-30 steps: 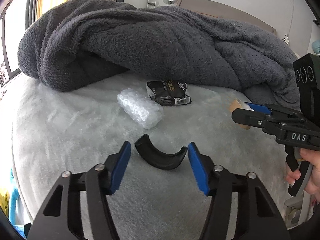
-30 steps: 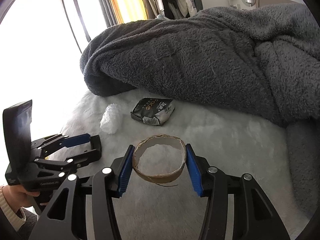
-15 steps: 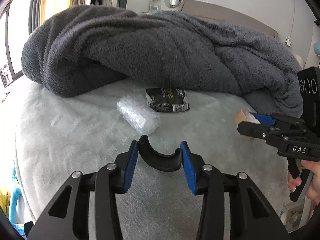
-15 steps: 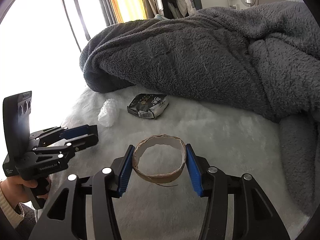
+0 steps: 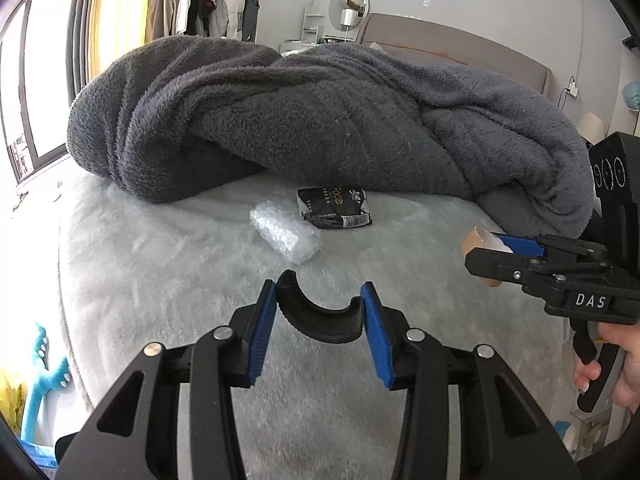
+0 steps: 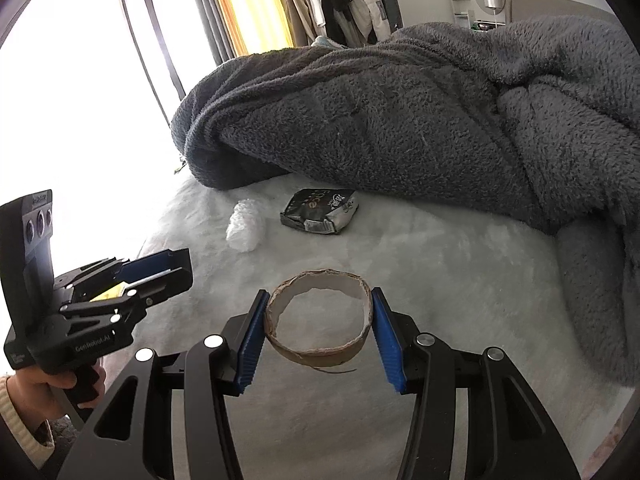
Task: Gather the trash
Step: 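Carry the black plastic piece and cardboard tube in both tools over the black bin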
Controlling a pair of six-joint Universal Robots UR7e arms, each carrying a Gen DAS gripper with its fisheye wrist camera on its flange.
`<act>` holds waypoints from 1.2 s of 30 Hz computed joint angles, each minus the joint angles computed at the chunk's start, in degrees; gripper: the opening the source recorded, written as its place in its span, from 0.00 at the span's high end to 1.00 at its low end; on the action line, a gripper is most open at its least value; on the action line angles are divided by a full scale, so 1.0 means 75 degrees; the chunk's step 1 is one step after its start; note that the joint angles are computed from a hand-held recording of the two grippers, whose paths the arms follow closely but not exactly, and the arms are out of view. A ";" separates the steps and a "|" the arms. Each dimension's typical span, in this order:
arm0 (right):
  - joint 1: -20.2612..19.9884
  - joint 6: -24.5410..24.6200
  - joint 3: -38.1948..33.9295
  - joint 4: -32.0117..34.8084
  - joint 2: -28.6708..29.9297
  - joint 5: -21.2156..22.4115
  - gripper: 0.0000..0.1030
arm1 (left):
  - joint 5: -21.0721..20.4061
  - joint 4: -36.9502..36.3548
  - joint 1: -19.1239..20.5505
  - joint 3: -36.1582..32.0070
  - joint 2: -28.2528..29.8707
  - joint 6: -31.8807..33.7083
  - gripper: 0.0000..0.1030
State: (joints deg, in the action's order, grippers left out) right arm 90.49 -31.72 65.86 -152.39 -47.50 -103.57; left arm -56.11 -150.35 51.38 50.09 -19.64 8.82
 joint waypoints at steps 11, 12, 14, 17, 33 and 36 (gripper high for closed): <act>0.0341 0.0317 0.0630 -0.0594 -0.0174 -0.0302 0.50 | 0.0315 -0.0855 -0.0079 0.1397 -0.0856 -0.0124 0.56; 0.0382 0.0340 0.0689 -0.0639 -0.0185 -0.0307 0.50 | 0.0374 -0.0900 -0.0080 0.1556 -0.0970 -0.0224 0.56; 0.0472 0.0360 0.0806 -0.0727 -0.0200 -0.0294 0.50 | 0.0502 -0.1010 -0.0083 0.1830 -0.1162 -0.0313 0.56; 0.0626 0.0387 0.0972 -0.0849 -0.0215 -0.0282 0.50 | 0.0747 -0.1175 -0.0104 0.2281 -0.1477 -0.0403 0.56; 0.1331 0.0527 0.1520 -0.1301 0.0010 -0.0218 0.50 | 0.1665 -0.1189 0.0090 0.4028 -0.2916 -0.1177 0.56; 0.1433 0.0568 0.1536 -0.1308 0.0132 -0.0143 0.50 | 0.1762 -0.1074 0.0180 0.4272 -0.3137 -0.1326 0.56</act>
